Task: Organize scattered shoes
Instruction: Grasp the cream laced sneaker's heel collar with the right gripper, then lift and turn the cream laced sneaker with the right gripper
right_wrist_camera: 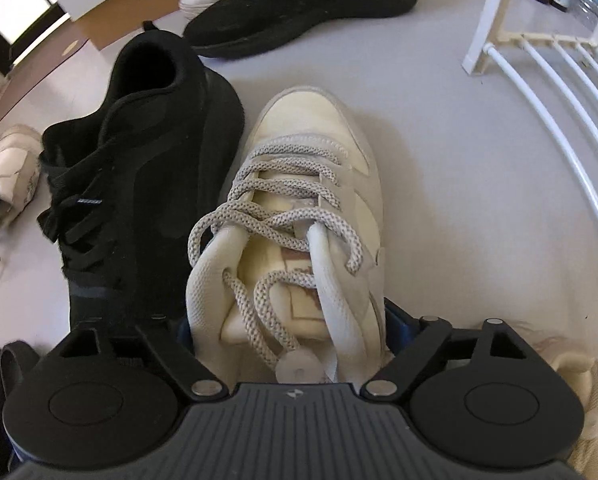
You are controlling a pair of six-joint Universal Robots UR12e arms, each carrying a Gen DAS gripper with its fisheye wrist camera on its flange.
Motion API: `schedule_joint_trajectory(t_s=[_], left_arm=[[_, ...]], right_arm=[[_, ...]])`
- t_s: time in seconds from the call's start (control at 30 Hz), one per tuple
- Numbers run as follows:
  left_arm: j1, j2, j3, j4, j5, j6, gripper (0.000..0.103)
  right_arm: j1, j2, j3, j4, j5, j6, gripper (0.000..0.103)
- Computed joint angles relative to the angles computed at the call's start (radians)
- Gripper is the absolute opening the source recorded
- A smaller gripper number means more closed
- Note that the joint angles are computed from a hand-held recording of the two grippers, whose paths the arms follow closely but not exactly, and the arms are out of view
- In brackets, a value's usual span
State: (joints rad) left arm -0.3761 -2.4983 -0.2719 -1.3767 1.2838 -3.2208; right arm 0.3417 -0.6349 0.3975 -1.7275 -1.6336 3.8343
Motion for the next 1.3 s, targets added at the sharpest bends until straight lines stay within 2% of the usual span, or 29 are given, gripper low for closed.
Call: schedule_joint_trajectory(t_s=[0.13, 0.23, 0.37, 0.47, 0.73, 0.87, 0.97, 1.07, 1.13, 1.3], left_arm=[[-0.002, -0.001, 0.003, -0.001, 0.003, 0.000, 0.087], [-0.004, 0.003, -0.001, 0.004, 0.003, 0.004, 0.087], [-0.005, 0.009, -0.011, 0.005, 0.005, 0.005, 0.087], [-0.005, 0.009, -0.011, 0.003, 0.007, 0.001, 0.087], [-0.008, -0.007, 0.024, -0.016, 0.005, -0.005, 0.087], [-0.010, -0.004, 0.021, -0.017, 0.007, -0.003, 0.087], [-0.012, 0.002, 0.011, -0.018, 0.008, -0.006, 0.087], [-0.013, 0.004, 0.007, -0.018, 0.010, -0.010, 0.087], [-0.014, 0.001, 0.014, -0.021, 0.010, -0.013, 0.087], [-0.015, -0.002, 0.019, -0.022, 0.012, -0.022, 0.087]], right_arm=[[0.005, -0.033, 0.050, -0.043, -0.002, -0.075, 0.085], [0.016, -0.040, 0.039, -0.055, -0.054, -0.153, 0.084], [0.020, -0.038, 0.004, -0.051, -0.081, -0.256, 0.084], [0.024, -0.067, 0.032, -0.059, -0.100, -0.415, 0.084], [0.026, -0.117, 0.106, -0.049, -0.054, -0.571, 0.083], [0.026, -0.142, 0.151, -0.055, -0.020, -0.614, 0.083], [0.031, -0.156, 0.165, -0.043, -0.004, -0.688, 0.083], [0.036, -0.159, 0.160, -0.016, 0.007, -0.782, 0.083], [0.046, -0.152, 0.142, 0.022, -0.005, -0.890, 0.083], [0.070, -0.141, 0.113, 0.043, -0.114, -1.132, 0.082]])
